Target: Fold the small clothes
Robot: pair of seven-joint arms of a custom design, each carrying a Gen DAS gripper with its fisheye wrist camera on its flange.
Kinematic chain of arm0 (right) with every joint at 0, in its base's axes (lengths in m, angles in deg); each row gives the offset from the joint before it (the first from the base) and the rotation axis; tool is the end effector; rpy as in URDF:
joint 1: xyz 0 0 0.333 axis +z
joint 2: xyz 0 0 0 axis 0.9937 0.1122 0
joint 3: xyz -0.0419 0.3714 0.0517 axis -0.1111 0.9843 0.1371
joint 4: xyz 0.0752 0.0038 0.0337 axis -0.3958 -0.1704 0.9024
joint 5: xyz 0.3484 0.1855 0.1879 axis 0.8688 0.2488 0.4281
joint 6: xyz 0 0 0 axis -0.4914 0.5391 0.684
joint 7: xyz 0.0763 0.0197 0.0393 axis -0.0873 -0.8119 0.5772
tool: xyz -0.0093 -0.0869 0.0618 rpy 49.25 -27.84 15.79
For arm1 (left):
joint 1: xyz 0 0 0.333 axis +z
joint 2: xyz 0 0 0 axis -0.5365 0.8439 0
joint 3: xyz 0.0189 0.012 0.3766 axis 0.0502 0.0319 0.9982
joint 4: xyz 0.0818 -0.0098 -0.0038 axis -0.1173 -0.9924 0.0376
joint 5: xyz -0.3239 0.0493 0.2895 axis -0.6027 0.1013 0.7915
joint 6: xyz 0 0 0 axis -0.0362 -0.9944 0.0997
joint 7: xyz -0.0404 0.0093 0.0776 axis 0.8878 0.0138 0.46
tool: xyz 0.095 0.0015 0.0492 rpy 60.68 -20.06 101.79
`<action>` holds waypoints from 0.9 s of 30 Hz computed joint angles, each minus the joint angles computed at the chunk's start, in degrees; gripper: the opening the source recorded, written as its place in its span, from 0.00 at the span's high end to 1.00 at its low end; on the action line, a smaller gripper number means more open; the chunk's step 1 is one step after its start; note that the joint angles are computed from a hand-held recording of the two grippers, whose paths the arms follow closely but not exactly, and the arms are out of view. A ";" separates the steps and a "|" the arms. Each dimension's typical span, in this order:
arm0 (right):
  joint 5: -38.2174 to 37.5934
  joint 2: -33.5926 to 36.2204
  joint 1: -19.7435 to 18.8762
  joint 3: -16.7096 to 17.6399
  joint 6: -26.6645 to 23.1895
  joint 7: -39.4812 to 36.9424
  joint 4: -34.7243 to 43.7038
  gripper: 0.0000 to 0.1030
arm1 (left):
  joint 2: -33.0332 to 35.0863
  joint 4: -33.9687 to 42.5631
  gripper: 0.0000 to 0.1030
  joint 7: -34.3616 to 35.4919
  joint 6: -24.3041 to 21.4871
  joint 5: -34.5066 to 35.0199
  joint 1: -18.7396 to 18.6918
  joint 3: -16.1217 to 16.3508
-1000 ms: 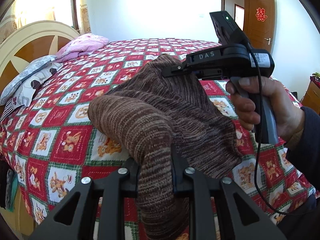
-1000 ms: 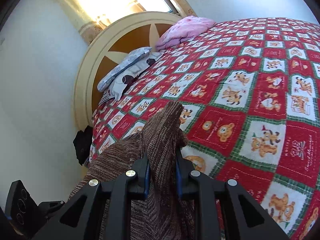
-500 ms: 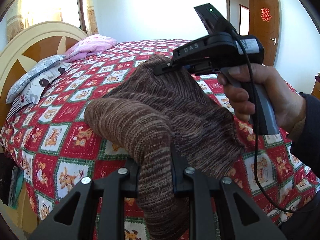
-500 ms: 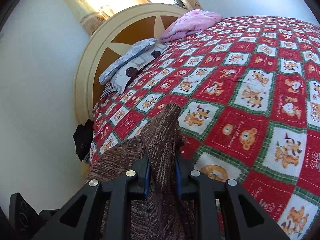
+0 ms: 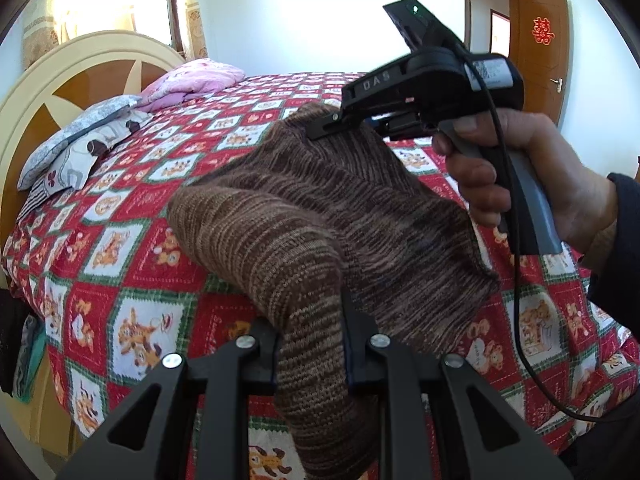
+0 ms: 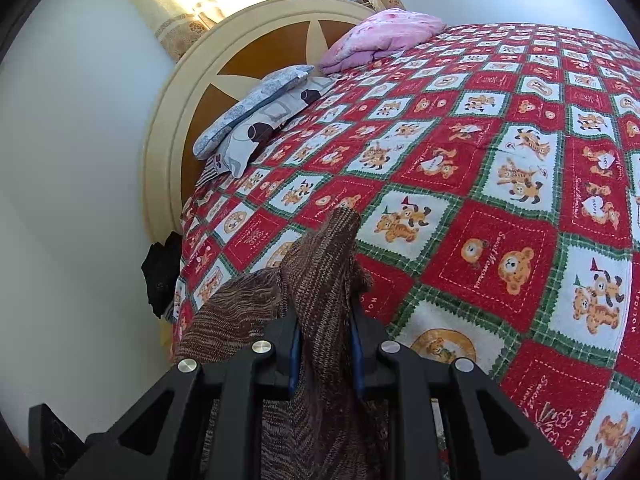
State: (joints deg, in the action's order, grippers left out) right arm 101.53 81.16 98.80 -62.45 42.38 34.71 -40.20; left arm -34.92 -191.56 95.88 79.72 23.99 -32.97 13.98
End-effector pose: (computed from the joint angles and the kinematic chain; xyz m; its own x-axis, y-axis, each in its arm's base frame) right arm 0.5732 0.2125 0.5141 0.6589 -0.5827 -0.4757 -0.7329 -0.3548 -0.5806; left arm 0.3723 -0.2198 0.4978 0.0653 -0.9975 -0.0285 -0.6963 -0.0251 -0.7173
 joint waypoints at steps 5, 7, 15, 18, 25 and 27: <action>-0.81 0.91 0.11 0.26 1.21 1.25 -0.19 0.81 | 0.53 -0.79 0.78 -1.12 -0.58 -0.11 -0.28 -0.39; -1.76 1.59 0.10 0.42 2.00 2.37 -0.09 0.81 | 0.68 -1.05 0.78 -1.89 -0.43 0.19 -0.09 -0.61; -3.33 3.65 -0.79 0.78 2.03 5.24 0.24 0.79 | 1.23 -1.67 0.73 -4.43 0.26 1.59 0.22 -1.12; -3.60 3.93 -1.13 0.88 1.69 5.76 0.25 0.78 | 1.30 -1.69 0.67 -4.68 -0.13 1.33 -0.25 -0.87; -5.52 3.32 -0.78 1.18 3.83 6.75 -0.78 0.69 | 1.56 -1.07 0.54 -4.60 -2.42 1.46 -1.44 -0.83; -5.52 2.76 -0.95 0.96 4.28 7.04 -1.34 0.64 | 1.25 -0.48 0.50 -4.05 -4.60 2.15 -1.80 -0.99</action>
State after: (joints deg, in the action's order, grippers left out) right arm 96.02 83.93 97.85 -61.49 46.66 41.76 -41.54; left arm -33.68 -192.05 91.83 75.11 26.14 -34.77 13.00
